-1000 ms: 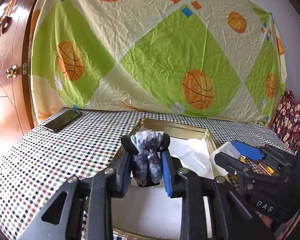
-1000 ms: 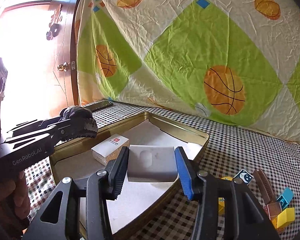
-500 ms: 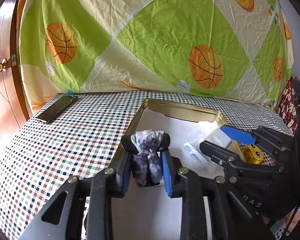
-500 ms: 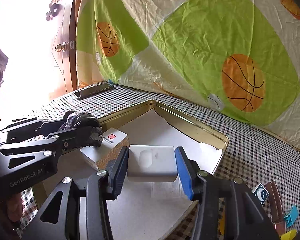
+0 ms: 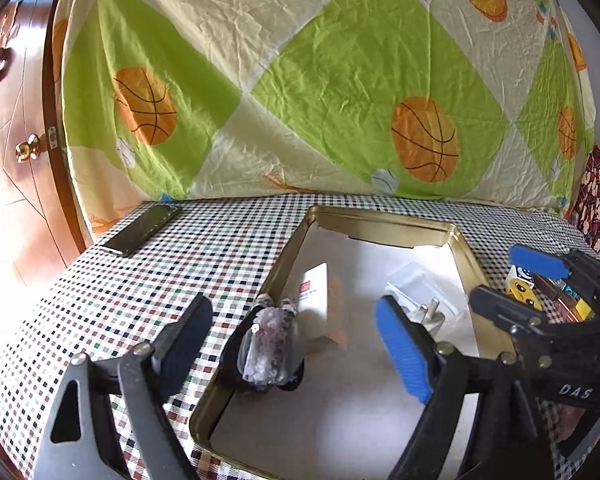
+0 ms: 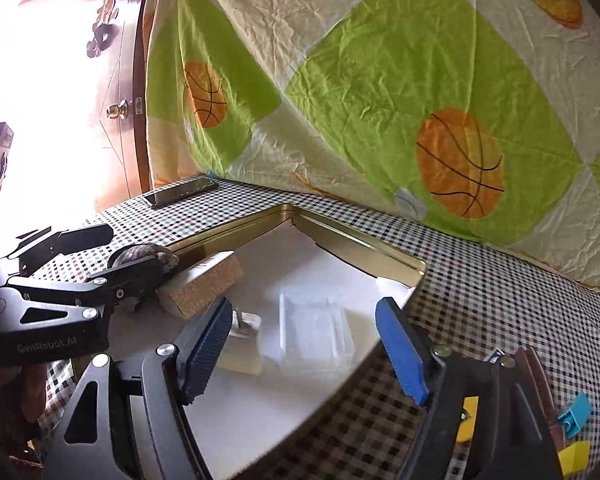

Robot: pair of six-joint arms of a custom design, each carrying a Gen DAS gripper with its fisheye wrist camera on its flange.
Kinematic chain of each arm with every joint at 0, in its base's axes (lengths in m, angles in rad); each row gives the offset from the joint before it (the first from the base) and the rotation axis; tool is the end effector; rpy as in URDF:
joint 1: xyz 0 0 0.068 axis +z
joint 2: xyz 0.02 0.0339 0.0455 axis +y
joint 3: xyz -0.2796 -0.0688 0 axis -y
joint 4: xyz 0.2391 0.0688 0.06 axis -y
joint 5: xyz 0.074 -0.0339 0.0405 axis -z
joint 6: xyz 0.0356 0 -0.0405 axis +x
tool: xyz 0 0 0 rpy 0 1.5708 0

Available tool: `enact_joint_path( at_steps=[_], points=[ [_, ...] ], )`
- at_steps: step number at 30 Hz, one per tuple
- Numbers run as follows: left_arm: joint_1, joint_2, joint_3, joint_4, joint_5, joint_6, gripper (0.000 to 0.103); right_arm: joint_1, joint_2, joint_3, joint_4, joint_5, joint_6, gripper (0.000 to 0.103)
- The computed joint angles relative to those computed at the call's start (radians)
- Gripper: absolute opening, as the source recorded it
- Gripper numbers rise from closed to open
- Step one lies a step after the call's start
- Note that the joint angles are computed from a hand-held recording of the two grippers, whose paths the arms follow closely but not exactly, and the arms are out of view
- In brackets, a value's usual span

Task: Organize rigid objects
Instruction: 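Open the left tool to drop the plush while the right tool releases the white block, then grasp the yellow cartoon-face block with the left tool while the right tool reaches the yellow cube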

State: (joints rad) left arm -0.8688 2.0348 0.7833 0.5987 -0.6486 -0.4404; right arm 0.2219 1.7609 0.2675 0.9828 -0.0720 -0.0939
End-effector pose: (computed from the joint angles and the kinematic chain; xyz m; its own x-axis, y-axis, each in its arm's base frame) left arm 0.2479 -0.2598 0.0932 -0.4821 0.0440 -0.8750 0.1029 0.9947 -0.0067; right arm 0.2401 0.0568 0.1008 -0.4483 -0.1970 -0.8719 -0.3242 0.9448 -0.0468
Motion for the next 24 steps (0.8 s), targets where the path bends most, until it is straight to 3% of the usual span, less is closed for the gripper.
enact_joint_path(
  at_steps=[1,4,8,10,15,18,21,24],
  points=[
    [-0.016,-0.004,-0.003,0.014,-0.02,0.001,0.097,-0.044,-0.022,-0.043,0.035,-0.032,-0.004,0.076],
    [-0.084,-0.005,-0.022,0.11,-0.1,0.0,0.098,-0.236,-0.071,-0.167,0.146,-0.15,-0.036,0.078],
    [-0.156,0.011,-0.04,0.279,-0.115,-0.036,0.103,-0.606,-0.04,-0.257,0.292,-0.335,-0.098,0.081],
    [-0.185,0.039,-0.009,0.318,-0.112,-0.059,0.103,-0.757,-0.02,-0.247,0.302,-0.38,-0.122,0.082],
    [-0.25,0.168,0.225,0.217,-0.112,0.003,0.103,-0.969,-0.008,-0.186,0.239,-0.483,-0.128,0.082],
    [-0.29,0.254,0.367,0.161,-0.189,0.069,0.103,-1.0,-0.013,-0.179,0.231,-0.501,-0.141,0.082],
    [-0.307,0.302,0.501,0.011,-0.203,0.117,0.103,-1.021,-0.013,-0.168,0.206,-0.524,-0.156,0.082],
    [-0.312,0.323,0.554,-0.028,-0.195,0.148,0.103,-1.01,-0.028,-0.136,0.115,-0.515,-0.168,0.082]
  ],
)
